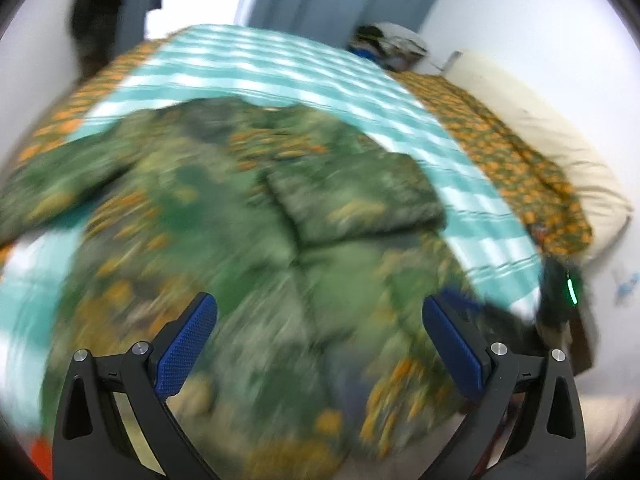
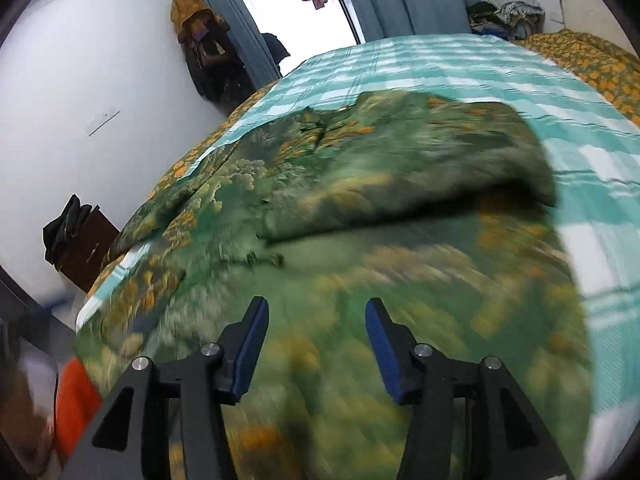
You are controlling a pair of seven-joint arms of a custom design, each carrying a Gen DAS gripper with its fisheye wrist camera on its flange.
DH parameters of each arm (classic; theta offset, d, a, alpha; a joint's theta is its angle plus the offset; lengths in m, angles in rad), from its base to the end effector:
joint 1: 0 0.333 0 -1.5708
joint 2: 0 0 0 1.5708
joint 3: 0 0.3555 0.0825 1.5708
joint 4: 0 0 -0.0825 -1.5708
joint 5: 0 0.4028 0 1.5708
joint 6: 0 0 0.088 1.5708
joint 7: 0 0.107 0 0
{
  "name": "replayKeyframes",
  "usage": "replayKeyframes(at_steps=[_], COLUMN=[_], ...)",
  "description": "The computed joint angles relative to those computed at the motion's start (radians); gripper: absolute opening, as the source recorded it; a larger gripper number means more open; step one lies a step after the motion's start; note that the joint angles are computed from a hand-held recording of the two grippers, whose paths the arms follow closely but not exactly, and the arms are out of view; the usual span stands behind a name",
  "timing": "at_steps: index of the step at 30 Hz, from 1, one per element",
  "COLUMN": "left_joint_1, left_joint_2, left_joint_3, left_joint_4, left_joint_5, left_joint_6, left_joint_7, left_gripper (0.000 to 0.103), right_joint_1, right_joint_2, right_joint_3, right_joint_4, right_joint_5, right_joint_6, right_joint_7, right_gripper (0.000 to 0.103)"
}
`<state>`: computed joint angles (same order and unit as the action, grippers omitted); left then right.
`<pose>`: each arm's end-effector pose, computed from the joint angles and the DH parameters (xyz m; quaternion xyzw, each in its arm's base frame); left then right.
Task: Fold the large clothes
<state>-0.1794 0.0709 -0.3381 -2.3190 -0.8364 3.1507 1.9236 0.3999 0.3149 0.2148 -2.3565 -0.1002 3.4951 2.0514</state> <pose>0.5192 -0.2170 0.4076 -0.6495 0.6633 -0.3589 0.0971 0.4720 0.3416 0.3201 -0.7089 0.5772 -0.0709 0.3990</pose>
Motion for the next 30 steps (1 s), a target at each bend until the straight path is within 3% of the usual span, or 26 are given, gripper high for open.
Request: replayKeyframes(at_steps=[2, 6, 8, 10, 11, 12, 14, 15, 18, 22, 27, 30], left_joint_1=[-0.014, -0.124, -0.143, -0.162, -0.162, -0.158, -0.196, -0.204, -0.210, -0.152, -0.077, -0.044], left_joint_2=[0.112, 0.343, 0.422, 0.478, 0.491, 0.497, 0.486, 0.471, 0.430, 0.416, 0.468, 0.504], left_joint_3=[0.059, 0.241, 0.270, 0.299, 0.300, 0.295, 0.330, 0.335, 0.347, 0.330, 0.296, 0.272], left_joint_4=[0.124, 0.403, 0.499, 0.563, 0.578, 0.584, 0.576, 0.564, 0.554, 0.585, 0.613, 0.604], left_joint_5=[0.136, 0.443, 0.506, 0.554, 0.571, 0.588, 0.672, 0.709, 0.810, 0.885, 0.935, 0.937], left_joint_6=[-0.067, -0.269, -0.337, -0.391, -0.408, -0.417, -0.417, -0.404, -0.377, -0.323, -0.305, -0.308], left_joint_7=[-0.107, -0.430, -0.529, -0.636, -0.667, -0.685, -0.755, -0.767, -0.795, -0.801, -0.838, -0.849], left_gripper=[0.100, 0.081, 0.081, 0.073, 0.058, 0.031, 0.013, 0.009, 0.008, 0.009, 0.009, 0.010], right_joint_1=[0.015, 0.044, -0.004, -0.054, -0.054, -0.046, -0.023, 0.004, 0.020, -0.013, -0.013, 0.002], right_joint_2=[-0.062, -0.076, -0.078, -0.068, -0.062, -0.058, -0.061, -0.068, -0.073, -0.071, -0.040, 0.032], right_joint_3=[-0.029, -0.046, -0.018, 0.009, 0.005, -0.001, -0.023, -0.044, -0.063, -0.070, -0.126, -0.177], right_joint_4=[-0.087, -0.131, -0.148, -0.143, -0.139, -0.139, -0.145, -0.150, -0.157, -0.142, -0.015, 0.140], right_joint_5=[-0.016, 0.062, -0.001, -0.082, -0.090, -0.087, -0.060, -0.020, 0.029, 0.038, 0.107, 0.143], right_joint_6=[0.046, 0.094, 0.102, 0.099, 0.105, 0.112, 0.126, 0.130, 0.143, 0.153, 0.038, -0.070], right_joint_7=[0.031, -0.036, 0.014, 0.076, 0.080, 0.077, 0.053, 0.021, -0.019, -0.004, -0.098, -0.181], right_gripper=[0.053, 0.054, 0.054, 0.054, 0.054, 0.054, 0.054, 0.054, 0.054, 0.054, 0.054, 0.054])
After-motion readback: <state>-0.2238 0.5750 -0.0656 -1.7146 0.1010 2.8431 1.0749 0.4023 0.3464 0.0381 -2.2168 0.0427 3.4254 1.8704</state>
